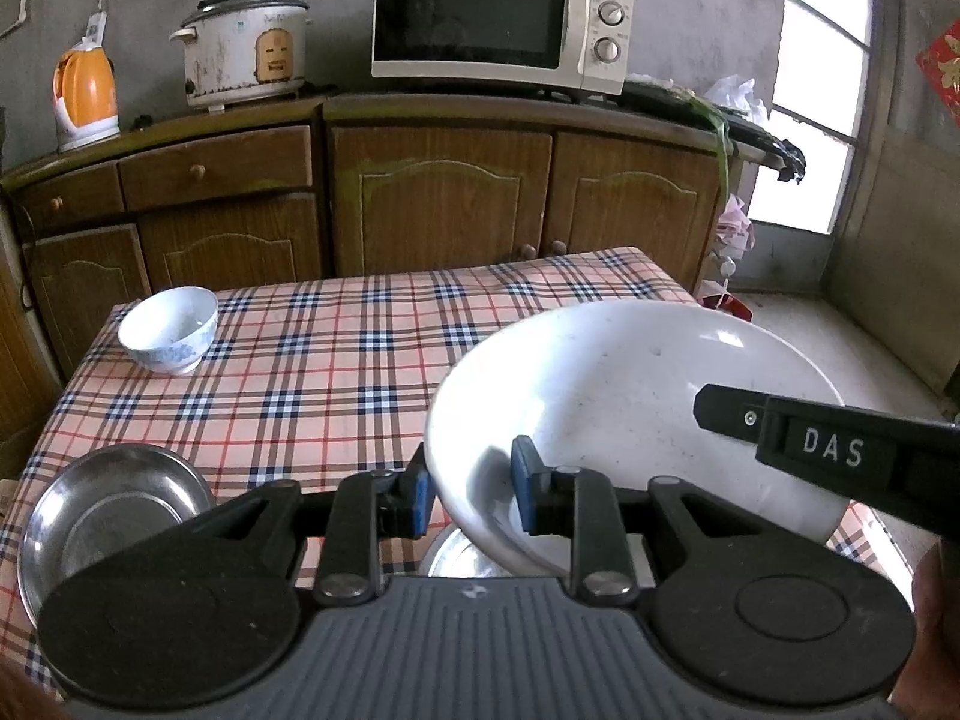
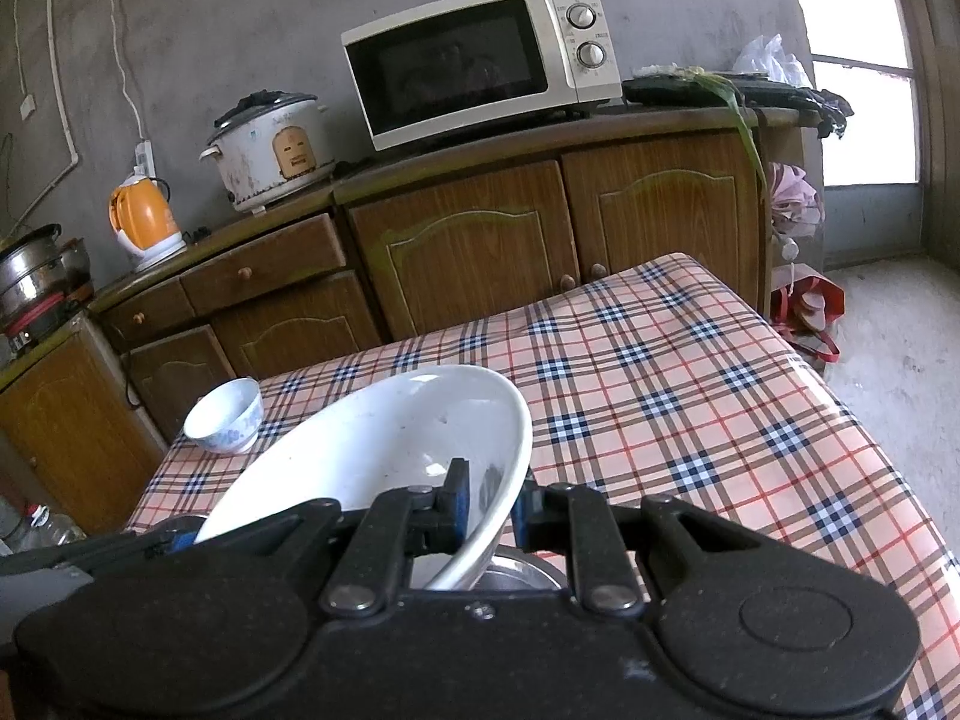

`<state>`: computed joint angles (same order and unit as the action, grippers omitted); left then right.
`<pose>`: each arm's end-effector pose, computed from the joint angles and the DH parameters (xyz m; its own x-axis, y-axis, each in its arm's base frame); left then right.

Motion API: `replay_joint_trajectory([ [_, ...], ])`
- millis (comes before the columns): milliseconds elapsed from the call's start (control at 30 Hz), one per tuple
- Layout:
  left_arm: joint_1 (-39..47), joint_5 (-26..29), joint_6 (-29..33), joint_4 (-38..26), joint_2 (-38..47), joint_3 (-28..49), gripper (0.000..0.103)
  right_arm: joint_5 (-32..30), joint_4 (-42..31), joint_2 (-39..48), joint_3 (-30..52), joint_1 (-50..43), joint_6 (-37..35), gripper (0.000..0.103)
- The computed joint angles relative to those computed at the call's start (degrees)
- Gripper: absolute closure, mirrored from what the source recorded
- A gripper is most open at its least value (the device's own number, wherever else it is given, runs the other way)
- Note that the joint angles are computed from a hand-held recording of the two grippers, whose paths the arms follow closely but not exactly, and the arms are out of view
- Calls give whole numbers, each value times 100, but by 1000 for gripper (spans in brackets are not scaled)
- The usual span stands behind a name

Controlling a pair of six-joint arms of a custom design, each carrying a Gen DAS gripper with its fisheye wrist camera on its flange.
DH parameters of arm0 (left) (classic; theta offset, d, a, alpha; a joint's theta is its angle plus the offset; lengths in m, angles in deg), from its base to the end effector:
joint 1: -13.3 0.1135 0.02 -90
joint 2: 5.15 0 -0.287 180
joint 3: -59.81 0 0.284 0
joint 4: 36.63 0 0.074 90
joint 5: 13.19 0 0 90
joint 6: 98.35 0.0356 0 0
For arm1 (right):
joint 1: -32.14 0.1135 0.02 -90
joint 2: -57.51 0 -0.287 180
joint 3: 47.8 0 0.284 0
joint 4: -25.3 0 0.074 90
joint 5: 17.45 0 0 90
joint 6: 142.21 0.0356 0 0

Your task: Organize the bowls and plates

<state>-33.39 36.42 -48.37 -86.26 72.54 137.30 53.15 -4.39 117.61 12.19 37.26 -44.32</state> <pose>0.2281 -0.2083 0.3156 -0.5734 -0.1057 -0.8124 -0.1322 0.9906 -0.0356 0.2522 0.0345 0.3083 -0.5413 0.0815 -0.8369 -0.2998 0.9112 0.2826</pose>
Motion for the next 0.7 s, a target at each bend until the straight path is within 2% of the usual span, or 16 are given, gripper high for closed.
replay_joint_trajectory([
  [700,-100,91,-109,-12,-53,-156,77,-133,-141,-105,-142,-123,-58,83],
])
